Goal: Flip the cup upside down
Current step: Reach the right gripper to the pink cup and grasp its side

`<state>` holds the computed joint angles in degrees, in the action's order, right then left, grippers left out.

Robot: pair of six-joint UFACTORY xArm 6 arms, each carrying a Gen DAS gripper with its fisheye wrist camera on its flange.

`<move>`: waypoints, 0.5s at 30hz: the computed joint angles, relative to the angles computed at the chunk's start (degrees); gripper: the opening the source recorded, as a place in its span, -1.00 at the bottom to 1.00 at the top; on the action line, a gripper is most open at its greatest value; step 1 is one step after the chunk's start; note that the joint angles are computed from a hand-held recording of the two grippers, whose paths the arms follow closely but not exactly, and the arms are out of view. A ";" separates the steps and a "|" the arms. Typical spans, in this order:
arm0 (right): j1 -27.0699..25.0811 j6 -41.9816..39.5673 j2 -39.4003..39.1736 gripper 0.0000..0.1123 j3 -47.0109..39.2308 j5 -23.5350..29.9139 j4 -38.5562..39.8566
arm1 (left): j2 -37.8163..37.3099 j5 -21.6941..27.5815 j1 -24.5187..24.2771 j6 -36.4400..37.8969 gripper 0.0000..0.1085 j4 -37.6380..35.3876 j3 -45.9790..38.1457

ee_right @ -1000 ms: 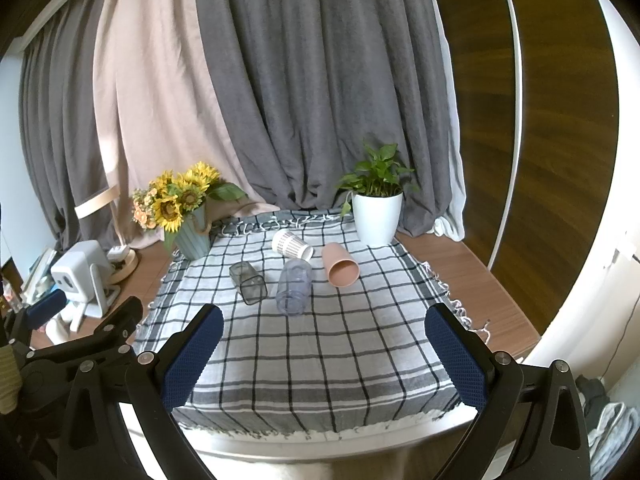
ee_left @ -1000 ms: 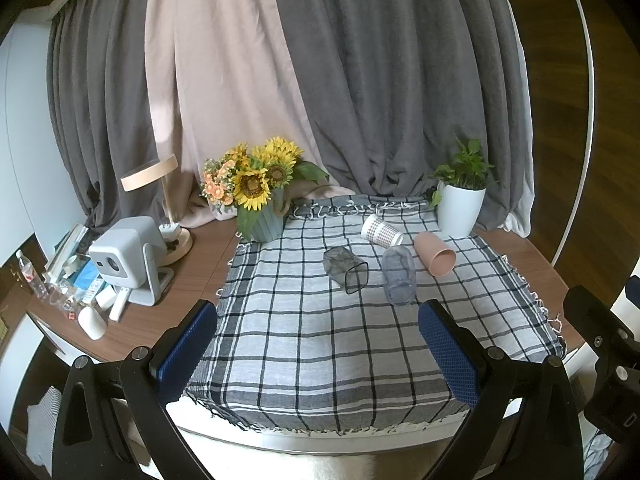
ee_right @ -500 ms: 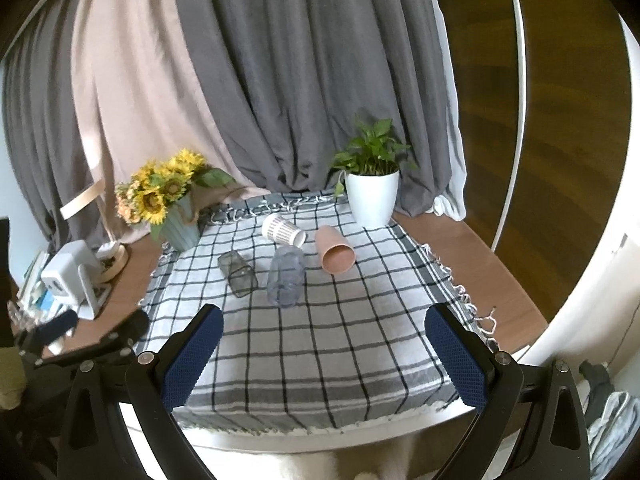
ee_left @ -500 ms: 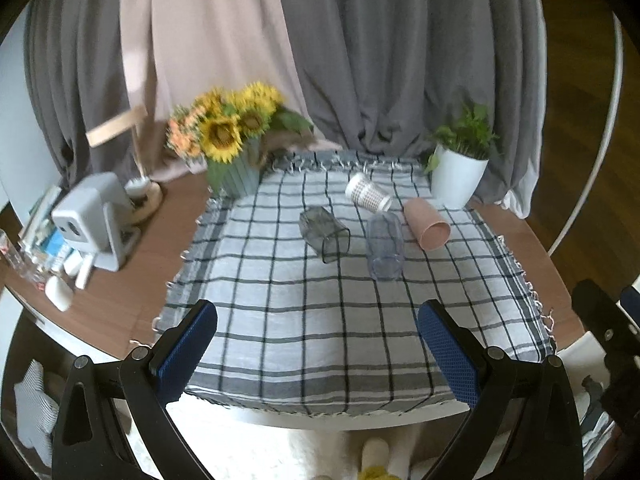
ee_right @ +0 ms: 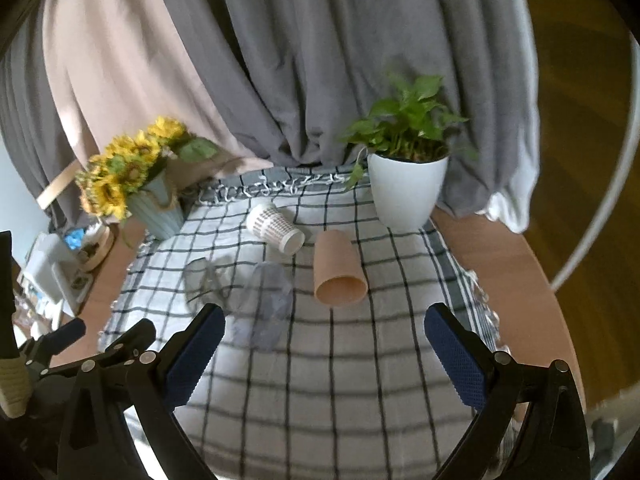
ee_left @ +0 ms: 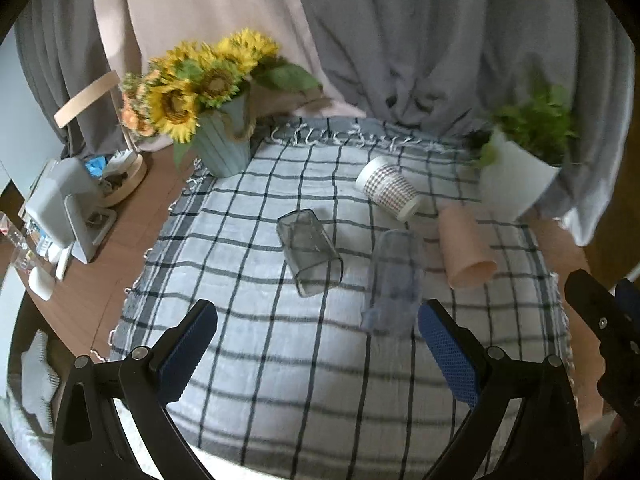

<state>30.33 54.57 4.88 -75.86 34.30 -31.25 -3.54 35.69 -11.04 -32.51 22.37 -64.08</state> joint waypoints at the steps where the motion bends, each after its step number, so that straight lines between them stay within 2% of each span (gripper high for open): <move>1: -0.91 -2.54 1.29 0.79 -0.87 -0.85 2.20 | 2.27 1.24 -0.35 -0.70 0.89 0.20 -2.31; 4: -4.08 -13.26 7.89 0.79 -6.62 -1.99 12.26 | 8.86 4.73 -0.94 -1.75 0.89 0.60 -9.20; 7: -6.05 -22.26 15.03 0.78 -14.25 0.06 21.32 | 15.18 8.28 -1.27 -1.33 0.89 0.10 -16.11; 10: -7.50 -29.11 22.36 0.74 -22.64 3.87 28.78 | 20.59 11.76 -1.39 -1.98 0.89 0.50 -22.27; 15: -9.25 -35.09 33.76 0.65 -36.41 12.46 36.82 | 27.04 16.35 -1.70 -2.63 0.89 1.22 -29.48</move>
<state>21.08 19.48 38.65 -112.26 46.76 5.57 23.50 52.04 -12.74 -35.15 23.60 -93.56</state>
